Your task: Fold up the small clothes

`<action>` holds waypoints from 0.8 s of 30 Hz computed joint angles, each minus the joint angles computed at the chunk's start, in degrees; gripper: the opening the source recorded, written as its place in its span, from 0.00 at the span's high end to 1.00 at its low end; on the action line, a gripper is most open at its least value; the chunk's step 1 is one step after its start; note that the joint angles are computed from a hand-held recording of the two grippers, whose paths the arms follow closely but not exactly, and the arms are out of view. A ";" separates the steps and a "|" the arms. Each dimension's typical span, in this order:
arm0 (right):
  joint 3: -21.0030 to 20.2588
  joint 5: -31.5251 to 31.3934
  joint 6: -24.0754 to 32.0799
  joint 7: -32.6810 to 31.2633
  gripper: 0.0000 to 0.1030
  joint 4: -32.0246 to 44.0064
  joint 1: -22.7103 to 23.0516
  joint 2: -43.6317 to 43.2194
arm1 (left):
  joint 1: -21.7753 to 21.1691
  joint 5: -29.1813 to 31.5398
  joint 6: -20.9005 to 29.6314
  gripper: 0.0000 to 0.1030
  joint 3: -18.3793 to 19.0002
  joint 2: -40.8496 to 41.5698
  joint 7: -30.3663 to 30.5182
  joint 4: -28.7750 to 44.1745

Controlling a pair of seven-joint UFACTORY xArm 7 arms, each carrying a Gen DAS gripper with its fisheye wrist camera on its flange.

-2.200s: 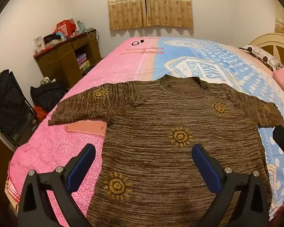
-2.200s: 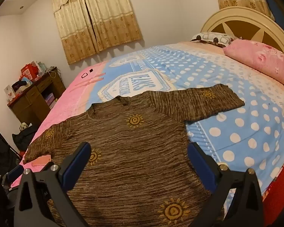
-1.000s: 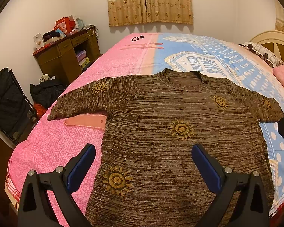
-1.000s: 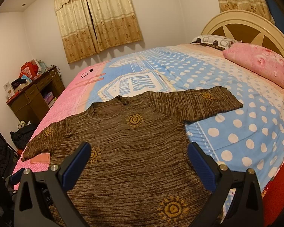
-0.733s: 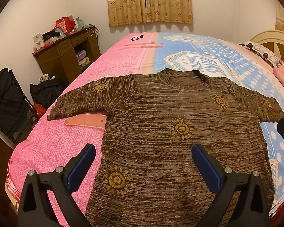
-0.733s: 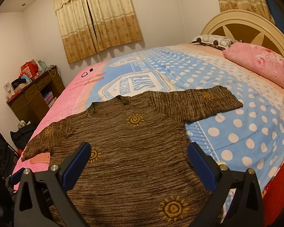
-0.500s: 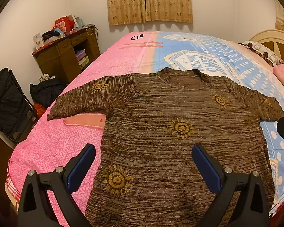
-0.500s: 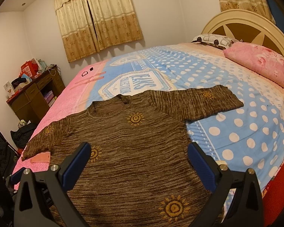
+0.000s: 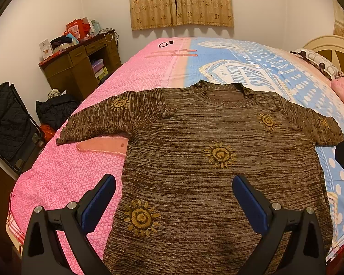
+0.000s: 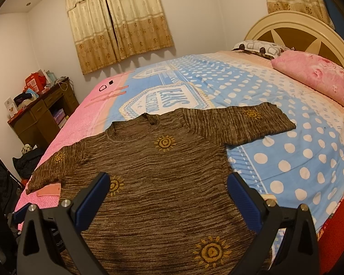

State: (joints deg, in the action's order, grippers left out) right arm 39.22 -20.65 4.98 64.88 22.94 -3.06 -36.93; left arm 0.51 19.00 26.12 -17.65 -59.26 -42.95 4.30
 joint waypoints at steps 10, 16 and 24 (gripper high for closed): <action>0.01 -0.40 0.28 0.08 0.00 0.62 -0.16 0.97 | 0.66 0.23 -0.79 0.01 0.19 1.05 0.12 0.04; -0.09 -0.80 -0.11 0.20 0.00 0.85 -0.74 2.57 | 2.17 0.59 -3.15 0.01 -0.23 4.68 -0.11 0.53; -0.89 -0.96 -2.56 -0.63 0.00 0.08 -4.02 4.49 | 4.34 1.25 -8.56 0.01 -0.46 11.66 0.31 2.13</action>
State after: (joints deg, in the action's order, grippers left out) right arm 38.33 -21.61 2.43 64.25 23.02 -7.08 -32.44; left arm 4.85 20.26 17.56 -18.11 -47.61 -42.64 6.44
